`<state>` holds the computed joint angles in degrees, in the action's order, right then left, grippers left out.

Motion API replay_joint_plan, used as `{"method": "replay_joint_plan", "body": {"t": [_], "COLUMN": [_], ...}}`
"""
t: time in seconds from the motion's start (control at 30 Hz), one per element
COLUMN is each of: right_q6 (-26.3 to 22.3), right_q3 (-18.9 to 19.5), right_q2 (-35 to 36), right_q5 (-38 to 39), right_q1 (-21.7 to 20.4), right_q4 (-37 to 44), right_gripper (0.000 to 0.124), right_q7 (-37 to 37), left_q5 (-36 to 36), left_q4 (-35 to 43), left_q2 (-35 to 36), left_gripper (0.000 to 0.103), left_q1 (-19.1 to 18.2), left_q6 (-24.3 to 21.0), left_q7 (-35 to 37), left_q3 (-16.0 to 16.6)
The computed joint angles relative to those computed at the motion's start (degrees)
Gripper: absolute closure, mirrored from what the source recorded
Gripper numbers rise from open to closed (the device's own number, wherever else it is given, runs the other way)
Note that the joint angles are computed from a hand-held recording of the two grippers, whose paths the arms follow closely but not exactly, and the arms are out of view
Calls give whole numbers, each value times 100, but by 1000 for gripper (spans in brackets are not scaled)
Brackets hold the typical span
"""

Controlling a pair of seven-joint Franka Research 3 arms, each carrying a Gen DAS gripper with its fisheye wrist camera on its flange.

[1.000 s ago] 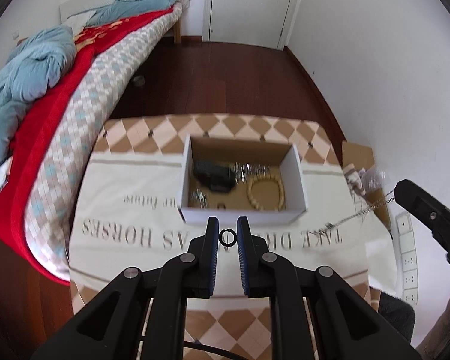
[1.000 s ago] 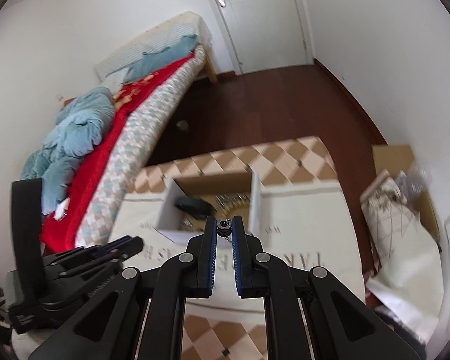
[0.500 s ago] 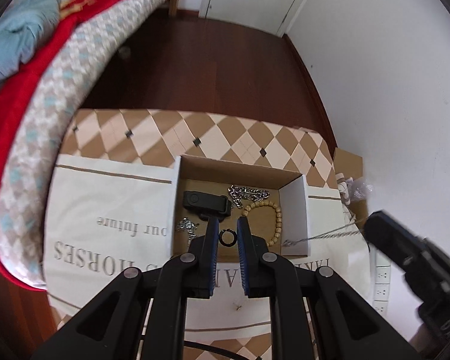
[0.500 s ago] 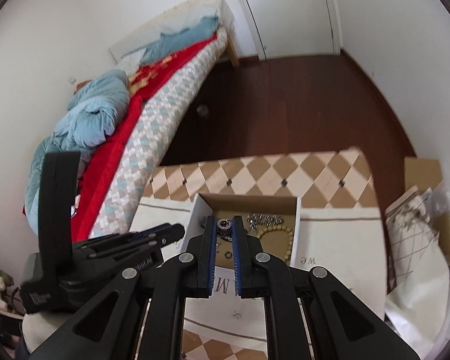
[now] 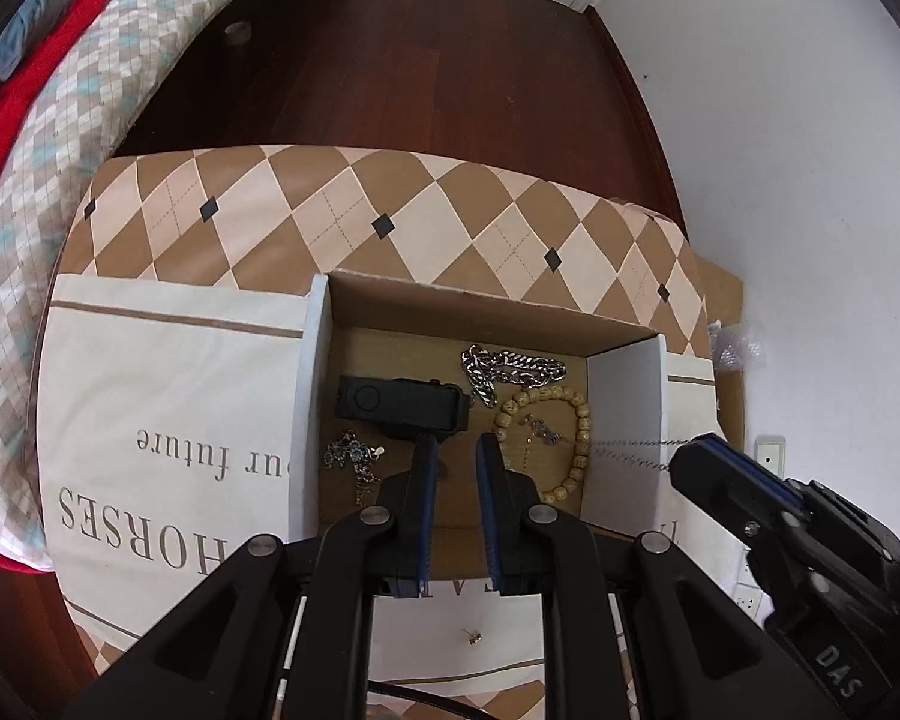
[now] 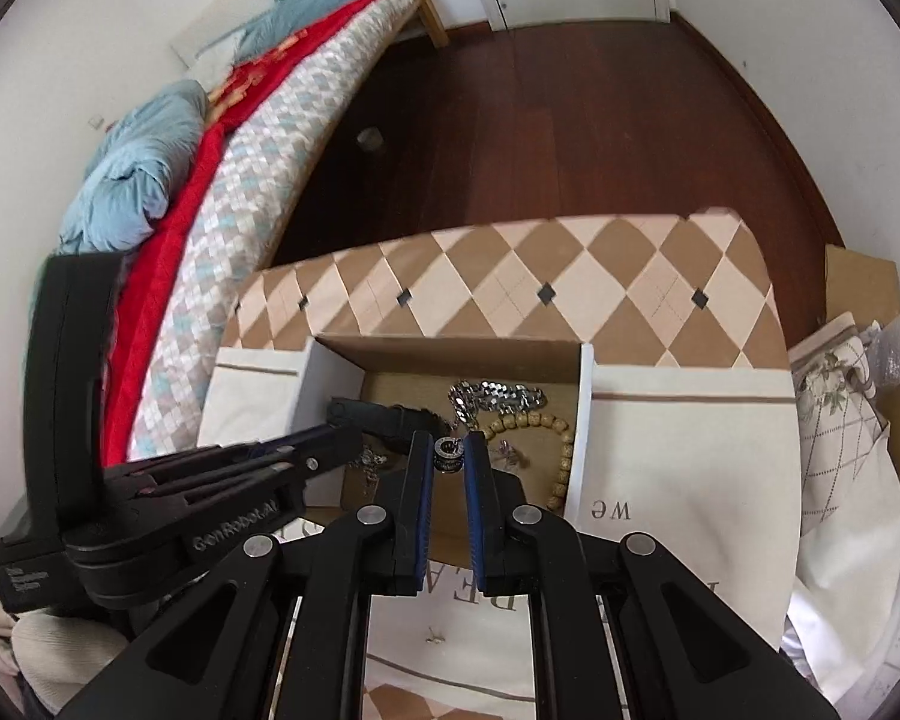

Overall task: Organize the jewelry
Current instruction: 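Open both tools over the box and withdraw them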

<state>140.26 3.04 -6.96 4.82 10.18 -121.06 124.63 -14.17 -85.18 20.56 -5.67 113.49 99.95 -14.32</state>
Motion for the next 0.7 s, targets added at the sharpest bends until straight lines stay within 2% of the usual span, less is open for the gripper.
{"method": "replay_joint_plan", "body": {"t": [0.03,0.1,0.13,0.17,0.2,0.23,0.27,0.33,0.37,0.4,0.43,0.47,0.5,0.53,0.7], "right_q6": [-29,-107,-122,-133,-172,-201,-217,-331,-373,-481,-617,-767,-886,-1086,-1546], "right_q3": [-7,-12,-9,-4,13,37,54,98,109,139,178,232,269,331,420], "right_q2": [12,23,6,-24,-46,-89,-121,-167,-181,-187,-197,-213,-224,-225,-255], "right_q5": [13,-24,-61,-92,-178,-304,-384,-599,-654,-787,-963,-1190,-1370,-1599,-2063], "right_q1": [-4,-20,-26,-30,-39,-50,-53,-64,-64,-72,-81,-86,-81,-66,78], "right_q4": [5,22,12,-3,1,-14,-19,-5,4,36,67,90,103,132,67], "right_gripper": [112,111,104,99,87,79,77,72,71,64,52,44,31,25,22], "right_q7": [8,72,108,142,214,298,353,475,520,613,746,919,1052,1213,1701], "left_q5": [67,177,223,298,341,434,594,716,833,914,979,1077,1184,1340,1811], "left_q4": [-1,-56,-105,-179,-240,-328,-454,-658,-776,-909,-1025,-1187,-1344,-1479,-2133], "left_q2": [-9,-70,-116,-183,-239,-311,-415,-587,-682,-784,-864,-979,-1082,-1175,-1575], "left_gripper": [89,77,72,61,52,48,41,39,34,20,13,5,4,4,1], "left_q1": [-24,-47,-51,-63,-59,-72,-100,-75,-83,-77,-72,-71,-74,-85,-99], "left_q6": [45,180,278,403,515,667,855,1139,1273,1406,1534,1698,1825,1910,2274], "left_q7": [-22,-59,-78,-109,-124,-172,-239,-255,-310,-352,-397,-454,-517,-597,-736], "left_q3": [14,40,55,76,92,120,159,198,227,251,270,296,319,347,403]}}
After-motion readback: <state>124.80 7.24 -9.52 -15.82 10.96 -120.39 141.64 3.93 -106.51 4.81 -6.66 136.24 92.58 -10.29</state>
